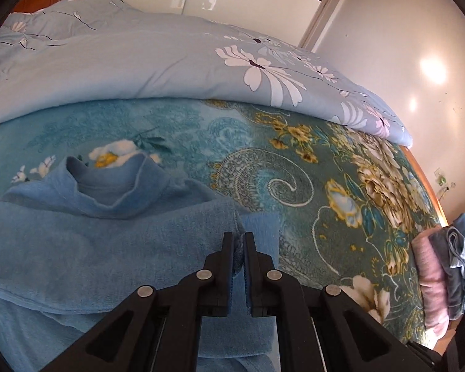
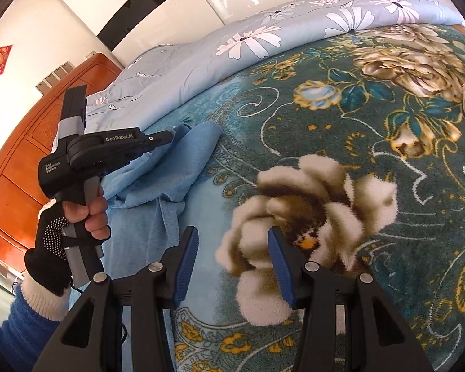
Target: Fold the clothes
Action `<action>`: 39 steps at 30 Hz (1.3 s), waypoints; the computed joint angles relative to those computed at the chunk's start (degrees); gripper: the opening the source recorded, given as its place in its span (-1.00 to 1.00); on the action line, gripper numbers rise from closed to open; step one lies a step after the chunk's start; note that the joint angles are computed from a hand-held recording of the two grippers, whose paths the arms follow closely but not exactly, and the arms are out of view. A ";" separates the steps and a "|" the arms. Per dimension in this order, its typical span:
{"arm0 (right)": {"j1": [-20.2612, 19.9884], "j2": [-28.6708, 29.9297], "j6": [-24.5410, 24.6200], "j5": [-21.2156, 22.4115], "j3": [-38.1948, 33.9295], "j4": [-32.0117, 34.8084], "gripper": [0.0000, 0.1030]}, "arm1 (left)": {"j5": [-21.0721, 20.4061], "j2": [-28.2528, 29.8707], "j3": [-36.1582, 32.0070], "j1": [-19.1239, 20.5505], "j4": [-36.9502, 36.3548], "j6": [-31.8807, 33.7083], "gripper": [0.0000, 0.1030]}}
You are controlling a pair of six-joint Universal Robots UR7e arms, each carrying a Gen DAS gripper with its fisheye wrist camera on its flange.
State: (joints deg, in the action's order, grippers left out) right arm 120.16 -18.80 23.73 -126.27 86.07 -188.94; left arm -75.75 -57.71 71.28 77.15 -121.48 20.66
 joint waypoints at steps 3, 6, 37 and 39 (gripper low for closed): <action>-0.02 0.46 -0.37 0.93 -1.10 -0.29 -0.06 | -6.49 -1.51 -2.50 1.05 7.19 0.57 -0.44; 0.00 1.62 -2.01 2.86 -4.27 0.19 -0.06 | -9.93 -3.99 -4.01 2.26 9.01 3.06 -0.11; -2.38 21.00 2.21 7.36 -45.64 21.31 -0.94 | 8.07 4.27 -25.79 13.95 10.12 -3.72 0.13; -1.18 20.45 -0.62 5.18 -44.51 19.48 -0.94 | 6.62 4.22 -26.00 14.22 10.39 -3.90 0.13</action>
State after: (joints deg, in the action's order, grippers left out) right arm 118.98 1.64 23.11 -121.09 41.56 -169.46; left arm -69.13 -53.49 45.28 91.37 -111.09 16.75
